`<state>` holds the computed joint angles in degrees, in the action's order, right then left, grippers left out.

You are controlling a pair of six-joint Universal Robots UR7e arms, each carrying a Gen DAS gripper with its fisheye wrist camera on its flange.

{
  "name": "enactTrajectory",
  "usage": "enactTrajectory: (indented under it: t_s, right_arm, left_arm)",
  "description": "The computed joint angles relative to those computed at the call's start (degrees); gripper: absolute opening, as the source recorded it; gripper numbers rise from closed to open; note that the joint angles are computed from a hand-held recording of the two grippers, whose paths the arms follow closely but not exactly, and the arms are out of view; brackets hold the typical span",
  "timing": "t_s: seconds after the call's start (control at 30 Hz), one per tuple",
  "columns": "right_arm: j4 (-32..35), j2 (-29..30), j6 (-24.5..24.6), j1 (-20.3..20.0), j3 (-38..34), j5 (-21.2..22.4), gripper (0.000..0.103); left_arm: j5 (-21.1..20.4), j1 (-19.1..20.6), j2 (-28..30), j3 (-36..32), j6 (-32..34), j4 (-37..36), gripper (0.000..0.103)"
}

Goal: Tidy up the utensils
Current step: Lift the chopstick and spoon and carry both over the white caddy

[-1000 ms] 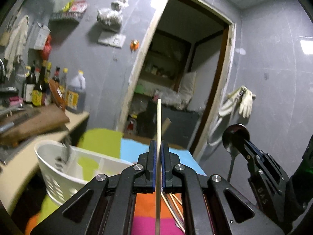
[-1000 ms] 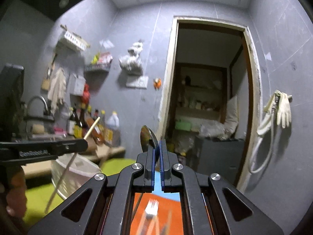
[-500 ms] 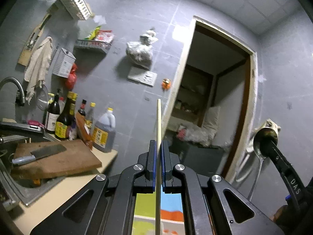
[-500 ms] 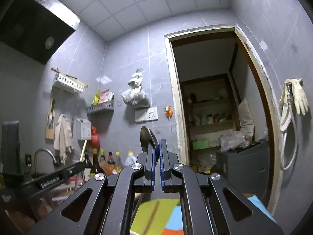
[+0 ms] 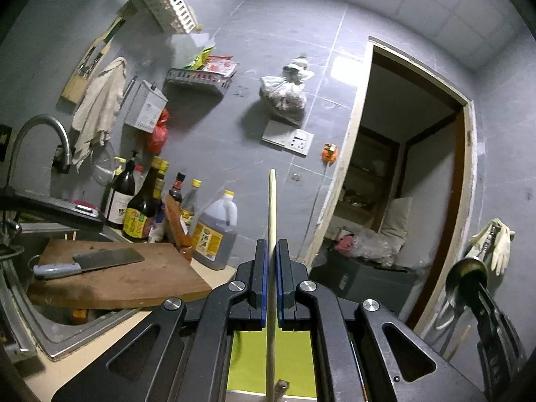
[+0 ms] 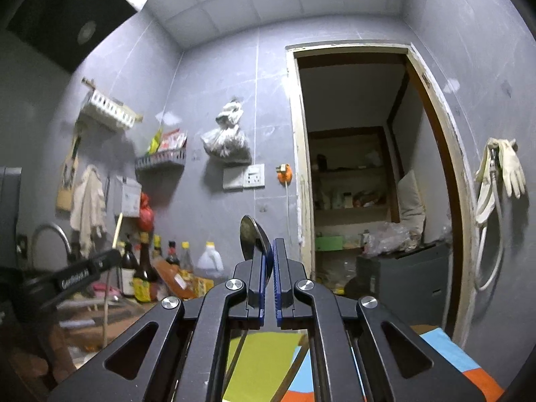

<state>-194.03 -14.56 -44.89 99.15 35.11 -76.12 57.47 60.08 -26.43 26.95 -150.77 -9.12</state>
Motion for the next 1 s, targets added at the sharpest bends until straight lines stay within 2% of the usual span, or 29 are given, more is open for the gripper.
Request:
enactTrajectory:
  t_s: [0.33,0.5,0.7,0.83,1.0]
  right_arm:
    - [2.4,1.4,-1.6,-0.3,-1.3,-2.0,0.003]
    - [5.6,-0.1,-2.4,-0.5,1.0,-2.7,0.003]
    - [9.4,-3.1,-2.7,-0.7,5.4,-4.3,0.004]
    - [12.2,-4.8,-2.5,-0.7,7.4,-5.5,0.004]
    - [15.2,-7.0,-2.4,-0.7,10.0,-6.3,0.005]
  left_arm:
    - [-2.1,0.5,0.7,0.5,0.0,-2.5,0.003]
    - [-3.5,0.2,0.4,2.5,1.0,-2.5,0.003]
    - [-6.0,-0.5,1.1,1.7,-0.5,3.9,0.003]
    - [-7.3,-0.8,3.6,-3.6,-3.8,13.0,0.003]
    - [-8.7,-1.1,5.5,-7.7,-7.0,20.8,0.004]
